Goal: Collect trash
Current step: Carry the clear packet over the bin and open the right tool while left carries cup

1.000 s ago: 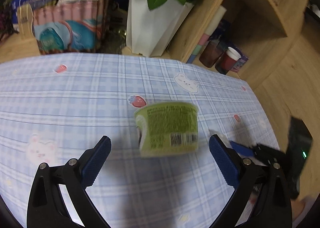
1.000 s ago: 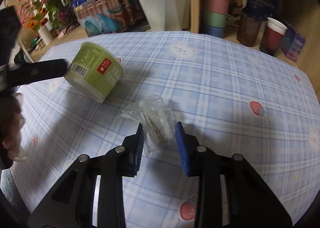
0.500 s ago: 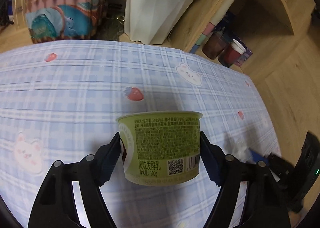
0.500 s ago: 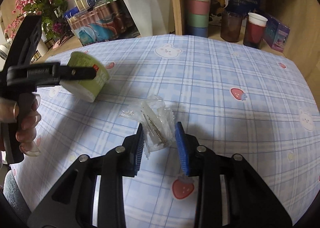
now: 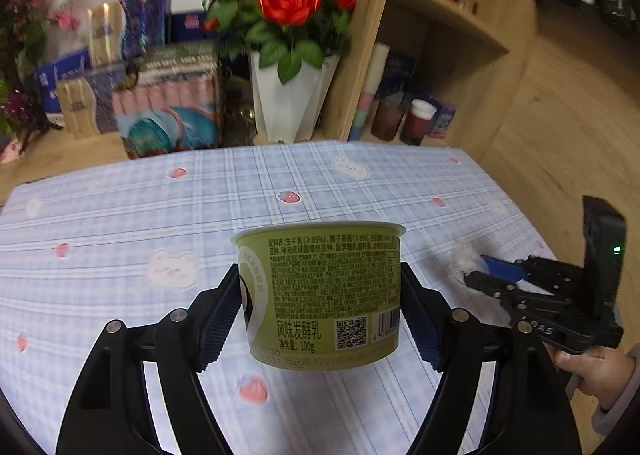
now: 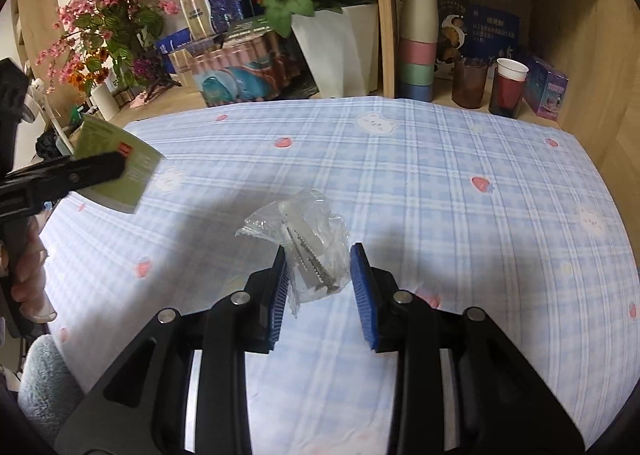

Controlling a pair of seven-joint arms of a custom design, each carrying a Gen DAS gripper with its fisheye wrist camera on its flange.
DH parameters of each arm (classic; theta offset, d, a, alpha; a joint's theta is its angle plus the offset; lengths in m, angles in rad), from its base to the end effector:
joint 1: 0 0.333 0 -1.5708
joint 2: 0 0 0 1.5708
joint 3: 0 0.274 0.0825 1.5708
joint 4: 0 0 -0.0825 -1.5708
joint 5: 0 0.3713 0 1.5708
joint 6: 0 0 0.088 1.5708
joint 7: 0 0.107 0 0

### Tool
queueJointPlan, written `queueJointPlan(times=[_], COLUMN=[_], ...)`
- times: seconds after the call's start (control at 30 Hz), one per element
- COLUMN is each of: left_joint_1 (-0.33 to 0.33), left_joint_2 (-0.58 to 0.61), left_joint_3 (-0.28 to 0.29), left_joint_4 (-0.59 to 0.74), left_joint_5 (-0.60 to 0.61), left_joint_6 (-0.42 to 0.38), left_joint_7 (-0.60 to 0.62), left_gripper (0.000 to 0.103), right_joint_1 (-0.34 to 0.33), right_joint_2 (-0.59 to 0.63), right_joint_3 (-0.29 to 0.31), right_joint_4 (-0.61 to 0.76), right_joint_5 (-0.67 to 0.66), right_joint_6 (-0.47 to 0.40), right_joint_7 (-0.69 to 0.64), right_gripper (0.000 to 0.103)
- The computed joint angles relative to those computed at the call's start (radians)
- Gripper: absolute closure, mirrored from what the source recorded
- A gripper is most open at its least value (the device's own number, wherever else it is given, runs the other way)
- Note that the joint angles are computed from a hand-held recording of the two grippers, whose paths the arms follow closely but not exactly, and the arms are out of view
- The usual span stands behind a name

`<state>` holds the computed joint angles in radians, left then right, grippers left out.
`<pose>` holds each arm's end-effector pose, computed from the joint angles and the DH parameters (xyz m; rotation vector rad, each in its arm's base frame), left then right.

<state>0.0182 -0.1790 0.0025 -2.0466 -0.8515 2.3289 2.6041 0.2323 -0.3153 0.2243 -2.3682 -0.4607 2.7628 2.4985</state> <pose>0.5399 -0.0017 0.5366 -1.3052 2.3364 -1.1709 0.4351 0.2406 0.4870 -1.6537 1.8045 -0.5686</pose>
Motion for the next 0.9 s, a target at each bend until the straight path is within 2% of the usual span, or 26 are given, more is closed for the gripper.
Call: queueJointPlan(times=[0.17, 0.5, 0.9], left_joint_1=[0.017, 0.051, 0.108], left_joint_2=[-0.159, -0.410, -0.687], left_joint_3=[0.062, 0.194, 0.299], left_joint_4=[-0.111, -0.288, -0.456], left_joint_5=[-0.035, 0.007, 0.106], left_joint_6=[-0.047, -0.124, -0.194], left_joint_7=[0.035, 0.036, 0.033], left_gripper=[0.029, 0.029, 0.029], right_joint_1=[0.019, 0.080, 0.147], right_joint_2=[-0.099, -0.268, -0.337], right_joint_3=[0.062, 0.164, 0.243], right_joint_4=[-0.053, -0.132, -0.132], right_joint_5=[-0.009, 0.004, -0.007], right_joint_6=[-0.032, -0.106, -0.152], right_joint_7=[0.098, 0.238, 0.309], right_gripper=[0.070, 0.070, 0.070])
